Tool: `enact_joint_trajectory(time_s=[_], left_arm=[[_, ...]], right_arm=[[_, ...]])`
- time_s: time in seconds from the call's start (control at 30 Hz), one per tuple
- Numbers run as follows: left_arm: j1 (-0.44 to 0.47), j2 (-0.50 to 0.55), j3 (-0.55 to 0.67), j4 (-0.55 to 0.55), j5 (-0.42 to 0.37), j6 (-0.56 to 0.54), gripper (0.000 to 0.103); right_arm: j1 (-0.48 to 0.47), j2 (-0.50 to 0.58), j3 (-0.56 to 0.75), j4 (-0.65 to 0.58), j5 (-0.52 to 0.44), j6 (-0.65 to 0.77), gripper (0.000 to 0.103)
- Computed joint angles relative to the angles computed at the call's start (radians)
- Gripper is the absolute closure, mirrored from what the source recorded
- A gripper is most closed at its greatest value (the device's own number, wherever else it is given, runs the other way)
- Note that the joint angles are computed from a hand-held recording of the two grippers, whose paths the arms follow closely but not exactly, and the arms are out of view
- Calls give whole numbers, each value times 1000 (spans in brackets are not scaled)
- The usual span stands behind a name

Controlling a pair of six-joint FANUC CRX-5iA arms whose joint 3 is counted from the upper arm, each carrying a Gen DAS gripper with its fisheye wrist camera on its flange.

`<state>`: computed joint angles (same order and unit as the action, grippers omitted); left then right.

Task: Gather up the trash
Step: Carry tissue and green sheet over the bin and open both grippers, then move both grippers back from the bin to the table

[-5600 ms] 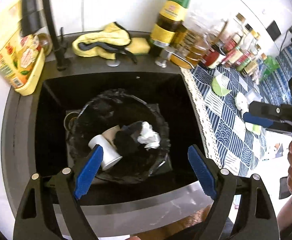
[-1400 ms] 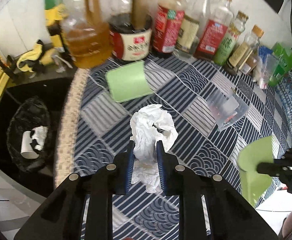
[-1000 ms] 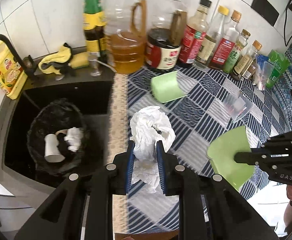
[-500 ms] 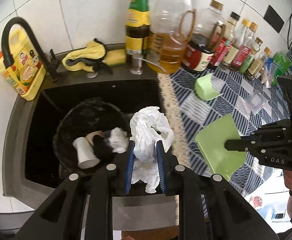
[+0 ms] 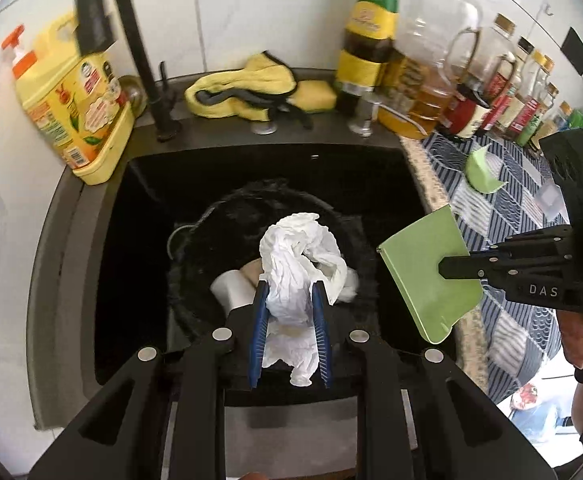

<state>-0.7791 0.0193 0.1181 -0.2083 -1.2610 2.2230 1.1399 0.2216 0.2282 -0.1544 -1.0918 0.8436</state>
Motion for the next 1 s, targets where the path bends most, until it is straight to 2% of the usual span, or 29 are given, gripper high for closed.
enact_joint_trajectory(time_s=[0.2, 0.43, 0.5, 0.53, 0.57, 0.6, 0.63, 1.0], left_arm=[[84, -61, -131, 60, 87, -83, 83], [129, -79, -198, 97, 155, -147, 83], [139, -78, -207, 107, 162, -160, 78], [144, -77, -210, 112, 162, -163, 70], [148, -78, -213, 114, 165, -163, 45], [153, -89, -225, 114, 182, -158, 37], [156, -91, -229, 114, 185, -159, 37], [130, -76, -172, 71, 132, -93, 37]], right_arm=[[2, 93, 70, 7, 10, -51, 98], [5, 169, 135, 12, 9, -102, 98], [0, 177, 139, 6, 20, -128, 98], [-5, 176, 134, -2, 34, -152, 93], [-9, 172, 127, -5, 45, -178, 70], [-14, 162, 110, -9, 71, -202, 60], [-19, 157, 101, -13, 85, -218, 54], [-34, 115, 84, -22, 58, -216, 54]])
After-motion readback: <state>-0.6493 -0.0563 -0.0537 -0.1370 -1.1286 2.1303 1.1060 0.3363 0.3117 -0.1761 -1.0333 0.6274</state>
